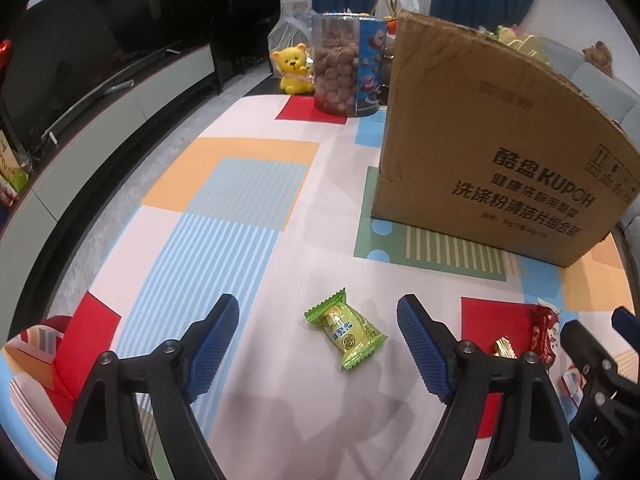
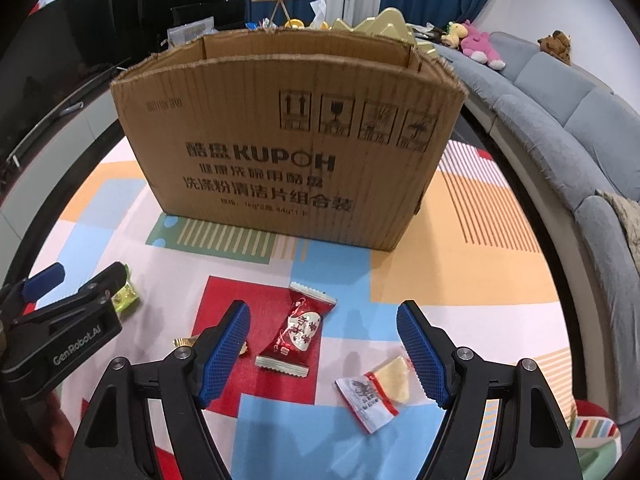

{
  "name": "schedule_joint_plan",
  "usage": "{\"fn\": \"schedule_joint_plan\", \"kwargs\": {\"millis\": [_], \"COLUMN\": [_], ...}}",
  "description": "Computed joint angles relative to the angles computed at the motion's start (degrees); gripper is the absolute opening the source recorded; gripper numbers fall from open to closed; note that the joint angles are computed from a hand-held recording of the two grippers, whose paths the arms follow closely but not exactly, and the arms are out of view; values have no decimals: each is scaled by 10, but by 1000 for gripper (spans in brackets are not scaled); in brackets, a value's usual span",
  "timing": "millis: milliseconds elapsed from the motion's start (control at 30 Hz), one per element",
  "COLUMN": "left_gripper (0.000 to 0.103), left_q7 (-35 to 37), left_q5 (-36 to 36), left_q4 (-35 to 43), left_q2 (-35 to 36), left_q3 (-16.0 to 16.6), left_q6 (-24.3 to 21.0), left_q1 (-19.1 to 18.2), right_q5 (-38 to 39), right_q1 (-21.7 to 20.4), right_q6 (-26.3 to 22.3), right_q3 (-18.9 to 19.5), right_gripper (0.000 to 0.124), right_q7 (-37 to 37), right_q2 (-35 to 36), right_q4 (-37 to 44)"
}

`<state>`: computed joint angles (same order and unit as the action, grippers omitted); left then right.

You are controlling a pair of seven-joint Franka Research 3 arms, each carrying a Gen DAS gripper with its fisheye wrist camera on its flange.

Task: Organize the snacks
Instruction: 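Withdraw both tools from the box toward the remaining candies on the cloth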

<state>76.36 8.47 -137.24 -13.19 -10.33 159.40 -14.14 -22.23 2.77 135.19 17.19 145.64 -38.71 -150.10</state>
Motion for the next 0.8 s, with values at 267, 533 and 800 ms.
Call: {"fn": "schedule_joint_plan", "kwargs": {"millis": [267,533,800], "left_gripper": [71,66,51], "left_q7": [-16,-25,-6], "left_q5": [4,7,-9], "left_q4": [9,12,0], "left_q2": [22,36,32], "left_q3": [-4,-6,-1], "left_q6": [-9,-11,12], "left_q1": [5,10,4], "right_q5": [-2,-5,-2], "right_q1": [-4,-2,7], "right_q6": [12,27,31], "right_q3": [-5,-12,-24], "right_gripper": [76,75,62], "right_q7": [10,22,23], "right_q2": [24,59,75], "right_q4": [-2,2,1]}}
